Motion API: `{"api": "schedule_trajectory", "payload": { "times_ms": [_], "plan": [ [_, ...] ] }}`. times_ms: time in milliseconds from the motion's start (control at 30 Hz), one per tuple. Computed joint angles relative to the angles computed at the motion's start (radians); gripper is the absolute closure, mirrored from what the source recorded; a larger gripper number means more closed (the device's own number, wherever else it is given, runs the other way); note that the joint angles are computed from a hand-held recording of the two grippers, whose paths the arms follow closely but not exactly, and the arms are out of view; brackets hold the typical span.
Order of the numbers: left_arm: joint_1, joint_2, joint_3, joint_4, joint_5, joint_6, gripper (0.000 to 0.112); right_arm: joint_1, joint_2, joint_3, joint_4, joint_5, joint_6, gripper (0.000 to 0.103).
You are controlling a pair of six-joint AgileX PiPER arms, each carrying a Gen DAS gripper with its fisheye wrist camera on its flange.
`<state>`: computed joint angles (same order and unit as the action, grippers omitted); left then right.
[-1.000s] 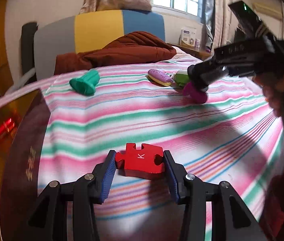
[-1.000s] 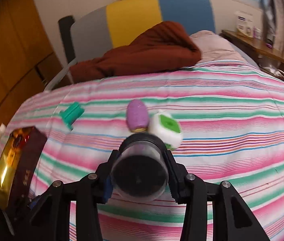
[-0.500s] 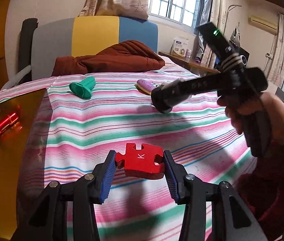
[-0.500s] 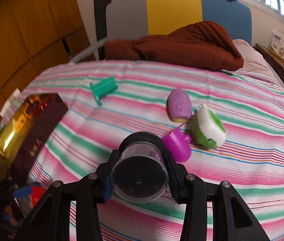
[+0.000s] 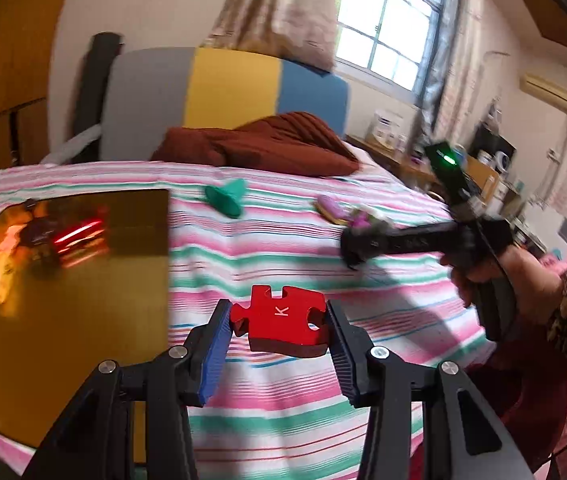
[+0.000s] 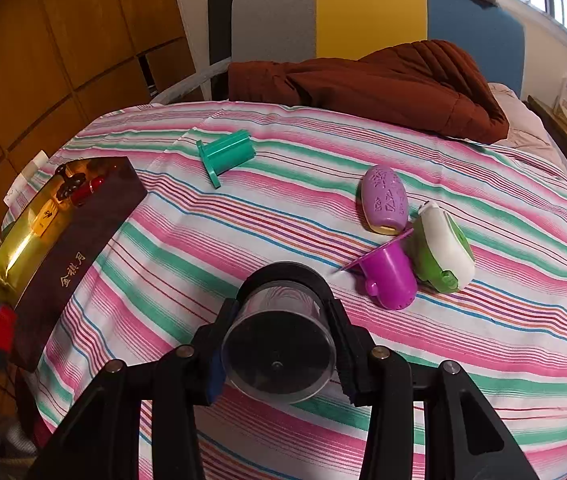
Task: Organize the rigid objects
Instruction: 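Carry the red puzzle piece into the gold tray and open the left tool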
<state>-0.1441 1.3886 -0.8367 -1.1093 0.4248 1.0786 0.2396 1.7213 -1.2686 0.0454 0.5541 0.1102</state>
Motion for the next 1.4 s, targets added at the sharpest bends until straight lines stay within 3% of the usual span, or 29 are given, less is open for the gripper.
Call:
{"api": "schedule_trajectory", "payload": {
  "times_ms": [267,400,867,1233,1400],
  "plan": [
    [0.244,0.049,-0.060,0.109,0.101,-0.148,0.066,0.007,0.007,-0.004,-0.008,0.006,0.001,0.058],
    [0.336,0.113,-0.130,0.233,0.124,-0.261,0.066,0.010,0.010,-0.003,-0.018,0.006,0.008,0.058],
    [0.469,0.333,-0.375,0.714,0.152,-0.702,0.066,0.011,0.014,-0.004,-0.014,0.002,0.012,0.058],
    [0.483,0.354,-0.391,0.757,0.145,-0.739,0.064,0.007,0.014,-0.003,-0.007,0.001,-0.001,0.058],
    [0.488,0.255,-0.273,0.663,0.039,-0.664,0.060,0.005,0.014,-0.003,-0.005,0.001,-0.006,0.058]
  ]
}}
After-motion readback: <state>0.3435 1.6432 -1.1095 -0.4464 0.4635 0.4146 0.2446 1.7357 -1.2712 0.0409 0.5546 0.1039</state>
